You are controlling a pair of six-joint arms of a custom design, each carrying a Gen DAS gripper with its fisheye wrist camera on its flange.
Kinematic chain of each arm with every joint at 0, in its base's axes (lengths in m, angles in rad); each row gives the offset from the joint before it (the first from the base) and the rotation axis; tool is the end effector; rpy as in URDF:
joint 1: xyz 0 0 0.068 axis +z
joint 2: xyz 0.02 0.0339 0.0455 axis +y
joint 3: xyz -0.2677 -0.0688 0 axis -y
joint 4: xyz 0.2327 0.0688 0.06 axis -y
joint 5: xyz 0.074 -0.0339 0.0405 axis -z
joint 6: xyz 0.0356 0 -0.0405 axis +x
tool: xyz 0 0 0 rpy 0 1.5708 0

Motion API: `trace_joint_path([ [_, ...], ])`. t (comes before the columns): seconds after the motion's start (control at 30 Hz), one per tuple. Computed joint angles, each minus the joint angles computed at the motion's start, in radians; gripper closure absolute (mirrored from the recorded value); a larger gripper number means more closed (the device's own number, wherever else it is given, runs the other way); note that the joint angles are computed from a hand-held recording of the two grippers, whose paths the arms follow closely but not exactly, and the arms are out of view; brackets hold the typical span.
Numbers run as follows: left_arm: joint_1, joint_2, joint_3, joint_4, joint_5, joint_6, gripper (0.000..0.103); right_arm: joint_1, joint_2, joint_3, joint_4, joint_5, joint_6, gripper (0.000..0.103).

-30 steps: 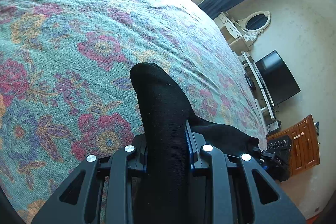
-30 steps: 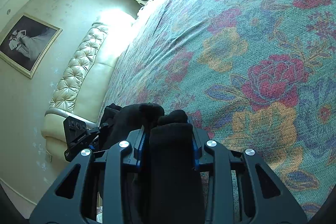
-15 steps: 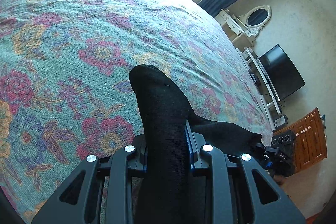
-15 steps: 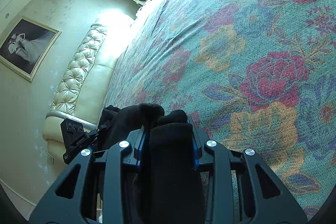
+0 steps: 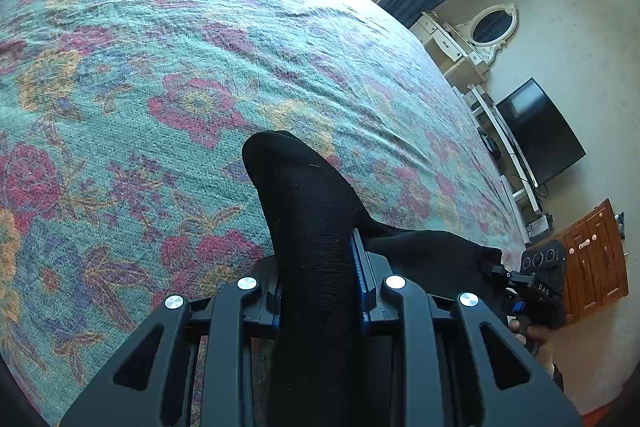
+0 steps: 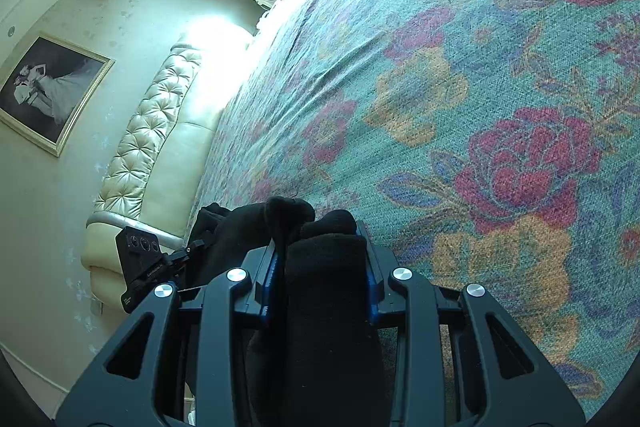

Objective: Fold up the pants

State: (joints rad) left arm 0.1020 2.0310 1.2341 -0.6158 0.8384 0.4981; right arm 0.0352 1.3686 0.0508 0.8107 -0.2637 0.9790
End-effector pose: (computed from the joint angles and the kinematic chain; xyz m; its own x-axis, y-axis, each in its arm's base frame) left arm 0.3607 0.0103 0.1323 -0.8399 0.2352 -0.4891 0.5118 0.6429 -0.5699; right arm 0.1769 0.0155 0.1128 -0.4879 0.7846 -0.3826 0.2568 0.5479 0.7961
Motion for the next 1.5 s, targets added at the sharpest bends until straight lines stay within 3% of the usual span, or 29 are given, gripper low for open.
trace_joint_path([
  [0.37, 0.003, -0.038, -0.036, 0.016, -0.012, -0.002, 0.077, 0.01, 0.047, -0.013, 0.077, 0.005, 0.022, 0.071],
  [0.6, -0.003, -0.113, -0.116, 0.101, -0.031, -0.016, 0.077, -0.02, 0.119, -0.046, 0.191, -0.022, 0.026, 0.071],
  [0.97, -0.007, -0.107, -0.103, 0.119, -0.043, -0.036, 0.077, -0.017, 0.121, -0.011, 0.168, -0.023, 0.031, 0.072],
  [1.5, -0.03, -0.011, 0.05, 0.087, -0.056, -0.115, 0.077, -0.063, 0.208, 0.108, 0.142, -0.069, 0.017, 0.072],
])
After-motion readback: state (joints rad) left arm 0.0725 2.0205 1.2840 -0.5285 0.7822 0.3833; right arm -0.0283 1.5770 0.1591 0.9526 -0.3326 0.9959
